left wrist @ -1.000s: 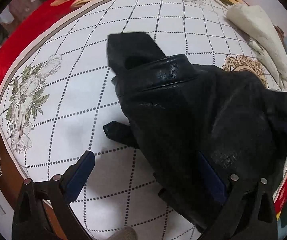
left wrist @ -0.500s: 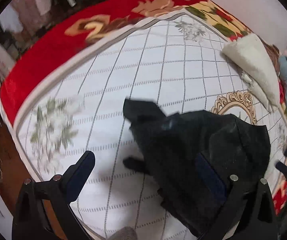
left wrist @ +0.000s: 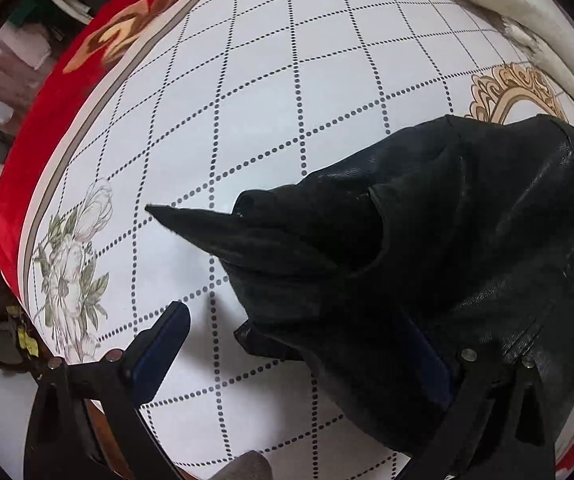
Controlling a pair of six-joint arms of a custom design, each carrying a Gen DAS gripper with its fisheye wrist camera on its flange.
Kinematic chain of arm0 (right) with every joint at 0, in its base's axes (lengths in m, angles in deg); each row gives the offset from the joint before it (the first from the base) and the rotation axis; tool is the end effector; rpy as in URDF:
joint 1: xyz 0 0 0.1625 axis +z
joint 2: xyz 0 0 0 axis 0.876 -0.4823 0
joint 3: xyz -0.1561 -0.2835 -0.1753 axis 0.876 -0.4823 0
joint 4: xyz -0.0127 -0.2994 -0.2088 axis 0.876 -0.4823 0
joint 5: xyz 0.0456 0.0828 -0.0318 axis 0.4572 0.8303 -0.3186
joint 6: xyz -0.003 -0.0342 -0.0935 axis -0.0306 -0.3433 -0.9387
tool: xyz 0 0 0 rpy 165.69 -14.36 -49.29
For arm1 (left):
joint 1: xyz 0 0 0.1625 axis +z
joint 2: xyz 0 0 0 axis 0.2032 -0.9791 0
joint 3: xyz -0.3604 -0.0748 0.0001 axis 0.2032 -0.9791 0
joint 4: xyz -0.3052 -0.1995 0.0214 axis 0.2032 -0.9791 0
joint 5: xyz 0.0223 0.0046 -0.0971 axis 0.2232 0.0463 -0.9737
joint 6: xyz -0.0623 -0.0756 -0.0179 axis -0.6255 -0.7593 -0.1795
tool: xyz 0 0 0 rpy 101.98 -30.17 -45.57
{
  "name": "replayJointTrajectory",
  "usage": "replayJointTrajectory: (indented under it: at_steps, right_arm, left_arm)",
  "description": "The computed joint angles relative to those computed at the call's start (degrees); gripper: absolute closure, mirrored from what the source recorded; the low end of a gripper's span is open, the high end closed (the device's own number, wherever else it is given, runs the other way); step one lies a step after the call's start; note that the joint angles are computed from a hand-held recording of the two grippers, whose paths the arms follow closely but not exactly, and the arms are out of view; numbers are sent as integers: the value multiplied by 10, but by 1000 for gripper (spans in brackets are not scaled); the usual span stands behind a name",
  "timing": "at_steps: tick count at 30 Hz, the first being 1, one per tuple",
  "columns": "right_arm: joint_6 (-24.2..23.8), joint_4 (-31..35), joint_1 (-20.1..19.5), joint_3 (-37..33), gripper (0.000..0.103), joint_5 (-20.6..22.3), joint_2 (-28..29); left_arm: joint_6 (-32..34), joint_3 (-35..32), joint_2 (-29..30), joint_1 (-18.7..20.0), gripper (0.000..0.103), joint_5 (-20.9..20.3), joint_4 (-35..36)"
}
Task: Fold large clothes
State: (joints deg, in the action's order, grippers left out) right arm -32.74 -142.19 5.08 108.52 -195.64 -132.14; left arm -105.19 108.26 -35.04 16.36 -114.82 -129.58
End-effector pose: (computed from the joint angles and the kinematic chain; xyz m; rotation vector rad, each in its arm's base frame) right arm -0.0551 -0.3569 0.3530 -0.3674 -2.6995 -0.0613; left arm -0.2894 -0.3571 -0.0782 -0.1722 2.2279 -0.2182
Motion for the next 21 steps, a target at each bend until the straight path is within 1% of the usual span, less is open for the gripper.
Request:
replayJointTrajectory:
  at_steps: [1,3,4,6,7,8,9,10,11,12,13,15,16,17,18,19,20,21]
  right_arm:
    - [7,-19,7,6,67,-20,20]
    - [13,-35,2,10,66,-26,39]
    - [20,-33,-1,7,66,-24,44]
    - [25,-2,-6,-12,66,-5,36]
    - [21,14,-18,-19,64,21,20]
    - [9,27,-38,-24,58,65,-3]
    - [-1,38,-53,-26,42,93,-20]
    - [-11,54,-74,-29,18,128,-44]
    - [-23,69,-102,-26,10,163,-74]
    - [-31,75,-122,-21,5,181,-93]
    - [-55,90,-164,-10,5,220,-119]
    - [-90,99,-229,15,5,270,-141]
    - [-112,105,-260,27,5,297,-147]
    - [-137,111,-306,45,5,333,-146]
    - [-147,108,-332,58,5,350,-139]
    - [-167,108,-371,74,5,386,-122]
    - [-183,115,-391,82,5,420,-114]
    - [-200,117,-402,87,5,447,-109]
  left_arm:
    - [4,-2,0,3,0,-1,2]
    - [10,-6,-8,8,0,-6,9]
    - [9,-6,-14,8,0,-4,14]
    - [3,7,-42,-1,0,-4,15]
    - [-1,15,-56,-4,0,-4,12]
    - [-7,33,-81,-12,0,-3,-3]
    - [-8,55,-106,-16,0,-6,-27]
    - [-5,74,-126,-17,0,-11,-51]
    - [-1,88,-138,-16,0,-16,-71]
    - [8,102,-150,-12,0,-22,-94]
    - [21,120,-156,-5,0,-29,-128]
    - [53,145,-153,19,0,-46,-204]
    - [70,163,-146,31,0,-58,-261]
    - [90,174,-135,45,2,-67,-312]
    - [96,178,-125,47,2,-74,-340]
    - [109,182,-112,55,2,-79,-380]
    - [116,182,-102,60,3,-82,-403]
    - [123,181,-94,65,3,-87,-422]
